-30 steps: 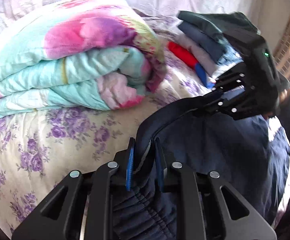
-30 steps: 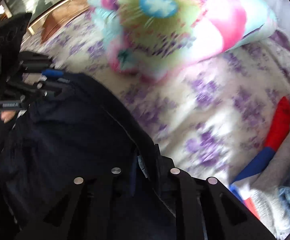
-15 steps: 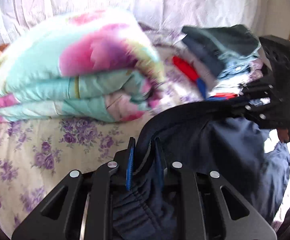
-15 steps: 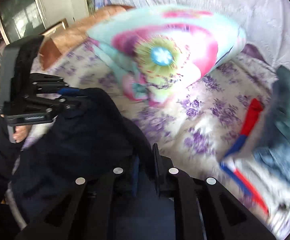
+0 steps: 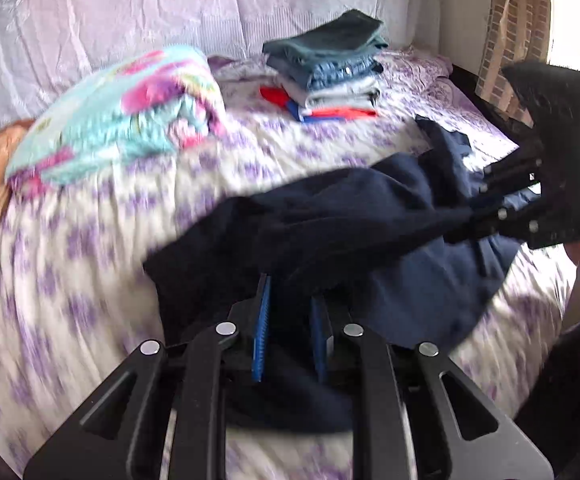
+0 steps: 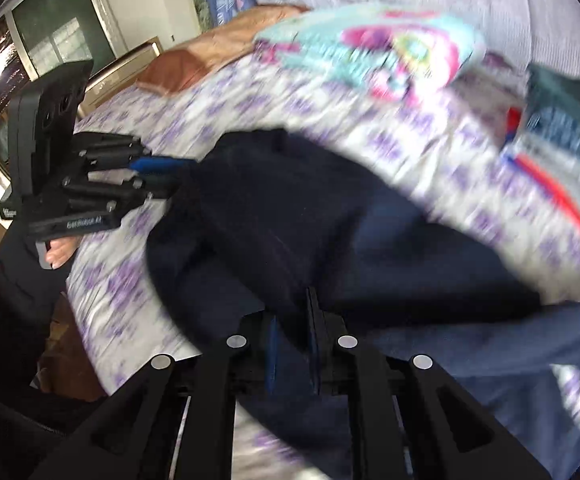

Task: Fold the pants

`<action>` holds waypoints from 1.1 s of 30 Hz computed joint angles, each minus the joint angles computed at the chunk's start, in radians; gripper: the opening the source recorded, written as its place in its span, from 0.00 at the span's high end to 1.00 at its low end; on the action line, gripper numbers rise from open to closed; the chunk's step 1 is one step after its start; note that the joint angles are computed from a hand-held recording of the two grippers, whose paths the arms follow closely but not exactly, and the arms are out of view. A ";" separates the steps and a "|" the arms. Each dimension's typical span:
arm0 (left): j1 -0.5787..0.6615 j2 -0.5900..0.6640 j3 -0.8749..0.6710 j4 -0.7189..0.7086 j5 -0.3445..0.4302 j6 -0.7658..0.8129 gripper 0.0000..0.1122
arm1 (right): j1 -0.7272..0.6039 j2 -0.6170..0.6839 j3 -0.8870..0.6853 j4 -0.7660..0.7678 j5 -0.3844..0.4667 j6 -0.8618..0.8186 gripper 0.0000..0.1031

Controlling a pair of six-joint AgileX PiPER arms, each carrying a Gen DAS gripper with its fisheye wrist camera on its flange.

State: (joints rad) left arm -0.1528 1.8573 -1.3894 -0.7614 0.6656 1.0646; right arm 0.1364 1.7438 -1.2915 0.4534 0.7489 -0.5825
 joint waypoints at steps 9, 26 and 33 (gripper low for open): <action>0.044 -0.031 0.170 -0.024 0.033 0.057 0.63 | 0.151 0.042 0.211 -0.127 -0.266 0.232 0.86; -0.032 -0.131 0.138 -0.251 0.032 -0.264 0.41 | 0.169 -0.089 0.366 -0.014 -0.363 0.175 0.84; -0.102 0.117 0.032 -0.034 0.043 -0.562 0.99 | 0.184 -0.117 0.402 -0.083 -0.374 0.242 0.80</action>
